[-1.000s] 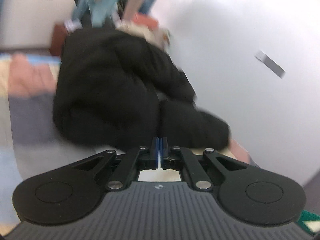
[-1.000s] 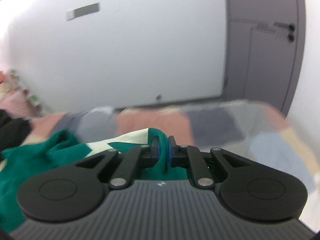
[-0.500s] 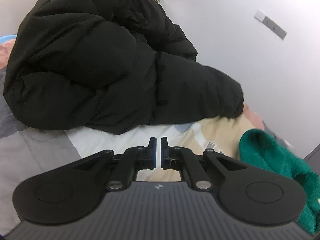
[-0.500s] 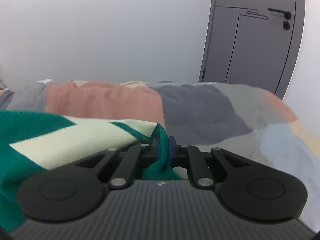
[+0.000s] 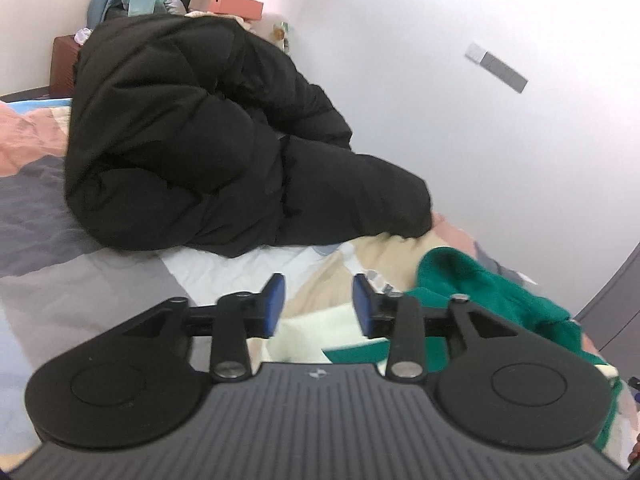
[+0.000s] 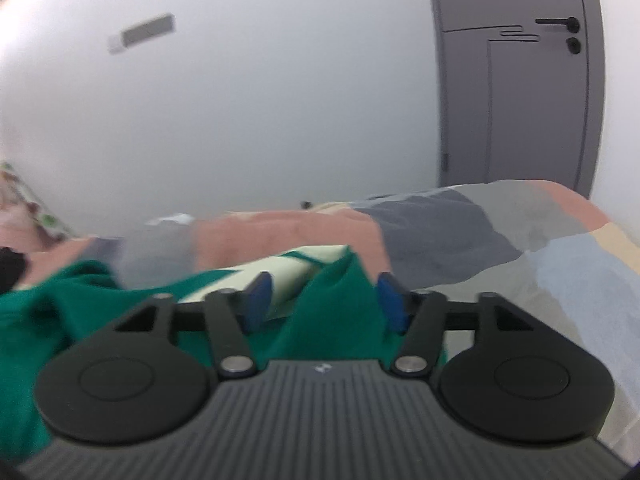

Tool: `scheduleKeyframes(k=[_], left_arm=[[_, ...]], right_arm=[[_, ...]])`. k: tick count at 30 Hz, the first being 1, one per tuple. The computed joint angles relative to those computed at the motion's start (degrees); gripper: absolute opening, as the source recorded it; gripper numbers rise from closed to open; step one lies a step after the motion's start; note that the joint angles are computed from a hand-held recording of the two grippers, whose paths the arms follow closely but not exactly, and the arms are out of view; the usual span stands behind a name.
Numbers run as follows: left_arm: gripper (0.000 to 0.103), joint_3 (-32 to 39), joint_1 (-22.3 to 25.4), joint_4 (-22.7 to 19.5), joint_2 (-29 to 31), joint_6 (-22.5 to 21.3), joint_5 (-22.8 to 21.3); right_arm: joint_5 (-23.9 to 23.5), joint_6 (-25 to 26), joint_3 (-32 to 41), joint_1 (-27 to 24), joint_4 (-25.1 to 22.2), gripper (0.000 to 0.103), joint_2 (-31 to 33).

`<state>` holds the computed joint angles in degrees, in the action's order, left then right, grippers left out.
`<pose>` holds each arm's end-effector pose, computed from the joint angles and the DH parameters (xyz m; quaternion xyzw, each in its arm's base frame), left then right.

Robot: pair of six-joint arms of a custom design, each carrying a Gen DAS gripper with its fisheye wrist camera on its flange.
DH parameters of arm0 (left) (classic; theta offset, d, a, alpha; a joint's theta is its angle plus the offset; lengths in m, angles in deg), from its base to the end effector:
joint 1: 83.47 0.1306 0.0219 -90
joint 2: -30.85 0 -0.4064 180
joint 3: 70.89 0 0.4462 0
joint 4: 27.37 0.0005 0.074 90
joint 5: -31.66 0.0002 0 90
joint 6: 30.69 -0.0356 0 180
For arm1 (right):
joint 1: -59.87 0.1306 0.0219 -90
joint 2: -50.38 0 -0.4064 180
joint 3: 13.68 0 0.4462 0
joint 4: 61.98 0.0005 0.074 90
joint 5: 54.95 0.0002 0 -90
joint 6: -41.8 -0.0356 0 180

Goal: Fold large clothes

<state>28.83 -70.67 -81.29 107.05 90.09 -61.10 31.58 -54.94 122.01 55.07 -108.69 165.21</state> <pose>0.4176 0.0961 0.6477 -0.3331 0.8011 -0.0570 0.4940 0.7057 -0.0576 0.6104 0.0692 0.8443 0.0346 0.5303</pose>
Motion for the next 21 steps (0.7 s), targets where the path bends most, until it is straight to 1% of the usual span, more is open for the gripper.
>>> scheduleKeyframes(k=[3, 4, 8, 9, 11, 12, 14, 15, 16, 17, 18, 21], left_arm=[[0.049, -0.1, -1.4, -2.0, -2.2, 0.8, -0.1], [0.053, -0.2, -2.2, -2.5, -3.0, 0.8, -0.2], [0.06, -2.5, -5.7, -3.9, -6.7, 0.3, -2.3], [0.062, -3.2, -6.5, -4.5, -7.5, 0.9, -2.5], [0.062, -4.0, -7.7, -6.8, -8.3, 2.8, -0.1], [0.062, -4.2, -8.1, -7.9, -8.4, 4.0, 1.4], [0.062, -4.5, -9.6, -10.0, -8.7, 6.3, 2.6], [0.065, -4.6, -10.4, -10.9, -8.9, 6.8, 2.5], [0.07, -4.7, -11.3, -11.6, -9.1, 7.4, 1.9], [0.073, -4.8, -12.3, -12.2, -9.3, 7.9, 0.9], [0.074, -5.0, -13.0, -12.6, -9.4, 8.2, 0.3], [0.075, -5.5, -14.7, -12.8, -9.5, 7.9, 0.4]], right_arm=[[-2.1, -0.7, -5.2, 0.7, 0.8, 0.063, -4.9], [-2.8, -1.0, -6.3, 0.9, 0.8, 0.063, -6.3], [-4.7, -1.4, -9.7, 2.7, -1.9, 0.063, -11.2], [-5.2, -1.5, -10.3, 3.1, -3.3, 0.063, -12.3], [-6.6, -1.6, -11.4, 3.9, -6.2, 0.063, -14.4], [-7.9, -1.6, -12.3, 4.2, -7.1, 0.063, -15.4], [-10.1, -1.5, -14.7, 4.8, -8.0, 0.063, -17.6], [-11.1, -0.7, -16.0, 5.2, -8.5, 0.063, -18.6], [-11.5, -0.1, -17.4, 5.6, -8.4, 0.063, -19.7], [-11.9, 0.5, -18.9, 6.0, -8.3, 0.063, -20.7], [-12.3, 1.0, -20.4, 6.3, -8.2, 0.063, -21.6], [-13.1, 1.8, -23.3, 7.0, -9.4, 0.075, -23.1]])
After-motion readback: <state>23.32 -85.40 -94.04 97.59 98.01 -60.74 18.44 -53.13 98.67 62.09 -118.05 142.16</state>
